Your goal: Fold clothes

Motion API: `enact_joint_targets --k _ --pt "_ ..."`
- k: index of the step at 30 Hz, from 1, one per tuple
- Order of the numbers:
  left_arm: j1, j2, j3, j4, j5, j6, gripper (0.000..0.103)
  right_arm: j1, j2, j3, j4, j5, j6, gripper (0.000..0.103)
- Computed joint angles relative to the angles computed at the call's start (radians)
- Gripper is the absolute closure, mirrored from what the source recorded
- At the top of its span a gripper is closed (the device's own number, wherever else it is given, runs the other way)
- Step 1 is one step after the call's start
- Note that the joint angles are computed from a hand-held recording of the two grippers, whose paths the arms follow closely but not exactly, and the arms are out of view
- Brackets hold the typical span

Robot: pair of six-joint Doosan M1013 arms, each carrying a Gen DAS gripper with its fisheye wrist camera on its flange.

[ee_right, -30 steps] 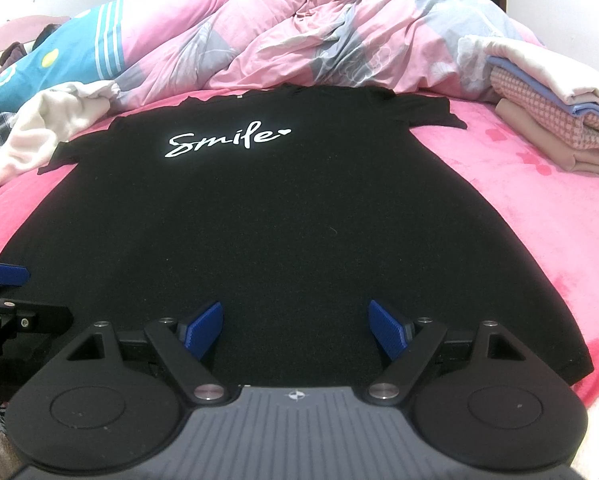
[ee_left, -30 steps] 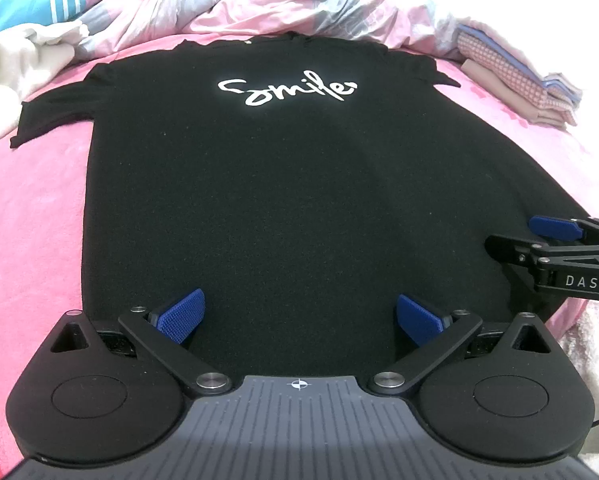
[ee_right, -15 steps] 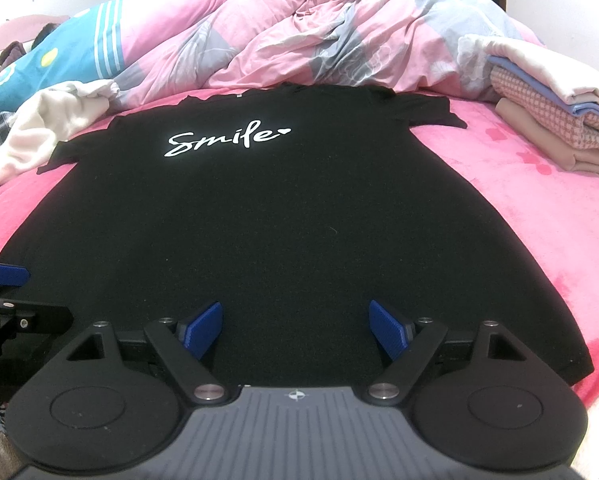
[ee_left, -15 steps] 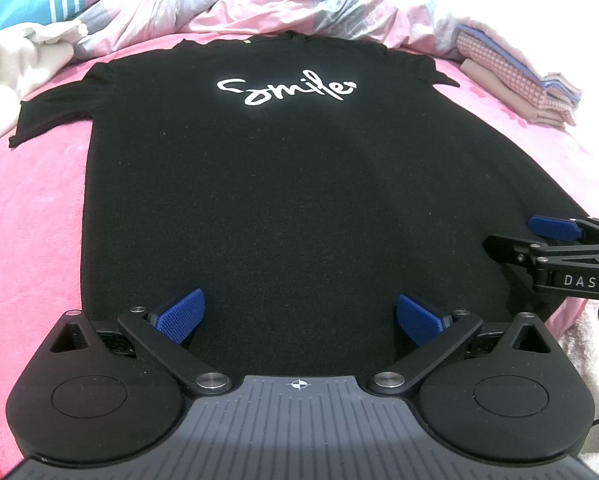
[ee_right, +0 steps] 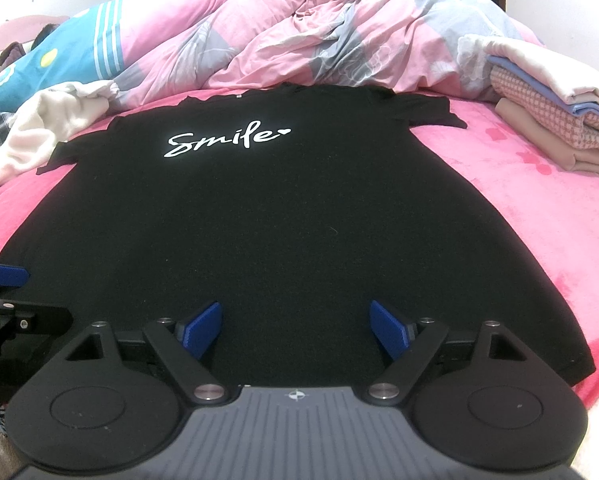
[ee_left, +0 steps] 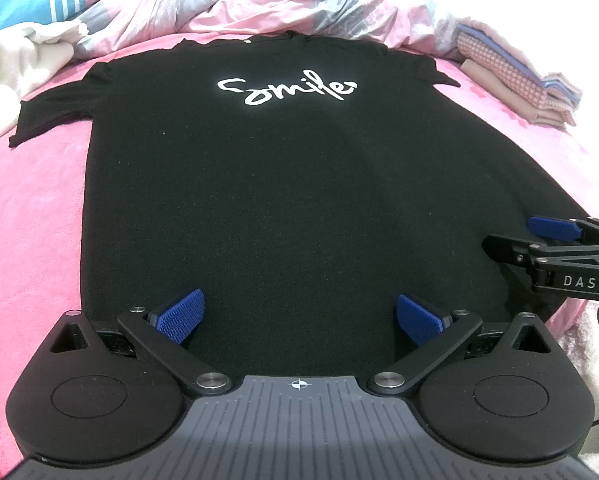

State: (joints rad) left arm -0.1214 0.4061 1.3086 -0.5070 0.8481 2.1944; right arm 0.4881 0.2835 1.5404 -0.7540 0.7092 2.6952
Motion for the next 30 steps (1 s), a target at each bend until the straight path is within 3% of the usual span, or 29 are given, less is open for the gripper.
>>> enact_joint_targets --k 30 --pt "0.0 -0.003 0.009 -0.008 -0.014 0.017 0.0 -0.004 0.003 0.002 -0.006 -0.019 -0.008 0.013"
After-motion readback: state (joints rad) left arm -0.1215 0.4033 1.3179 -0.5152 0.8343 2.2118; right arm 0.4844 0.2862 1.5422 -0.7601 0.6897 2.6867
